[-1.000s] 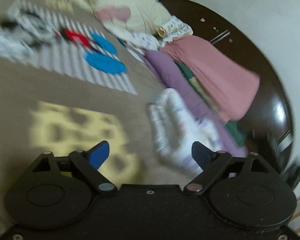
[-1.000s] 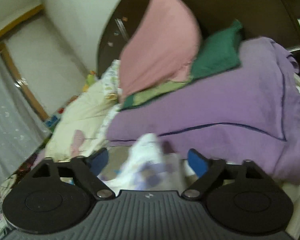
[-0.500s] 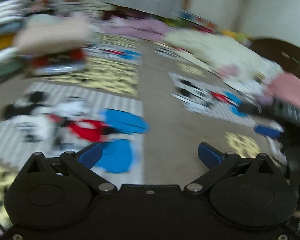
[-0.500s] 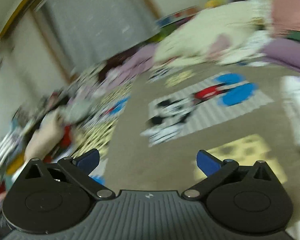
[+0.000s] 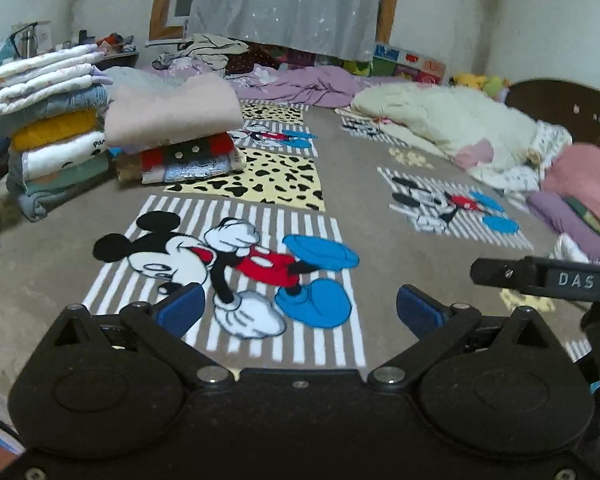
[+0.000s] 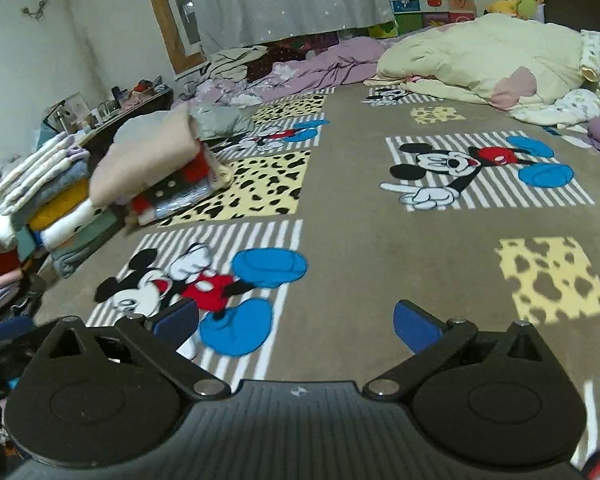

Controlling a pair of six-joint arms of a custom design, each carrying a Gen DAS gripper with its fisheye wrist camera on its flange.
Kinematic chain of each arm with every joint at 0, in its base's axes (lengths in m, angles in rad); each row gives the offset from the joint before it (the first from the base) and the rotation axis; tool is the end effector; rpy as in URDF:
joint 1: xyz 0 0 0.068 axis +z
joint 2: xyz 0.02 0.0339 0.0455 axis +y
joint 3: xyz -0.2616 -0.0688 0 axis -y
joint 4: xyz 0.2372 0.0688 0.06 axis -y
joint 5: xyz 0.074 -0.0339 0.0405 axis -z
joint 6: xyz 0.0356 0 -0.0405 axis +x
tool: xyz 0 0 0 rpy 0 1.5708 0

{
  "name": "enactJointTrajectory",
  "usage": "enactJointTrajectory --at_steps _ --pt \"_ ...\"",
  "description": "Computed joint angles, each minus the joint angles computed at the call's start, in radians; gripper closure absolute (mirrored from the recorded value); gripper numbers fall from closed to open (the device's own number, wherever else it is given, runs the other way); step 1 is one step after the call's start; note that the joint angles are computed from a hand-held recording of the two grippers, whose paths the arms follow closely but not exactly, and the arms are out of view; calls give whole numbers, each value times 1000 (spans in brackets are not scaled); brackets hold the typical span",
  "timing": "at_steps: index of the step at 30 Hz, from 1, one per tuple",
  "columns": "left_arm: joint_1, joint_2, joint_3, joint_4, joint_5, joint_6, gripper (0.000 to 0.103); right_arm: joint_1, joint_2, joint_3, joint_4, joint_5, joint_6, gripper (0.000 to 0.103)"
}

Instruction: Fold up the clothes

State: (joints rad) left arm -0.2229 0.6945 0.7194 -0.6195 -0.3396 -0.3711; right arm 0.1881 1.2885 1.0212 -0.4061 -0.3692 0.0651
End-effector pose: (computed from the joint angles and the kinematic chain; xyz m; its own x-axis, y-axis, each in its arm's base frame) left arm 0.1428 -0.0202 0.2866 -0.4871 -0.2402 -0.8397 -0.2547 0.9587 -0.1265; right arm 0.2683 0.0641 0.2931 -0.6407 -0.0602 -0.7654 -0.4107 0.8692 0.2754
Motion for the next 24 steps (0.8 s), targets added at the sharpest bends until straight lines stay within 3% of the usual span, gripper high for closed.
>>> enactJointTrajectory --at_steps 5,10,15,19,24 --pt "-132 -11 15 -67 -171 -23 0 78 -137 -57 -55 131 8 0" --pt "-198 -69 29 -113 -176 -88 0 131 -227 -62 -139 217 -14 0" --pt "-376 -68 80 -218 -319 -166 0 126 -305 -76 -203 235 -19 0" --pt "-459 -70 109 -282 -373 -227 0 119 -361 -93 -242 239 -14 0" --pt "-601 -24 161 -418 -530 -363 0 106 -412 -107 -277 232 -18 0"
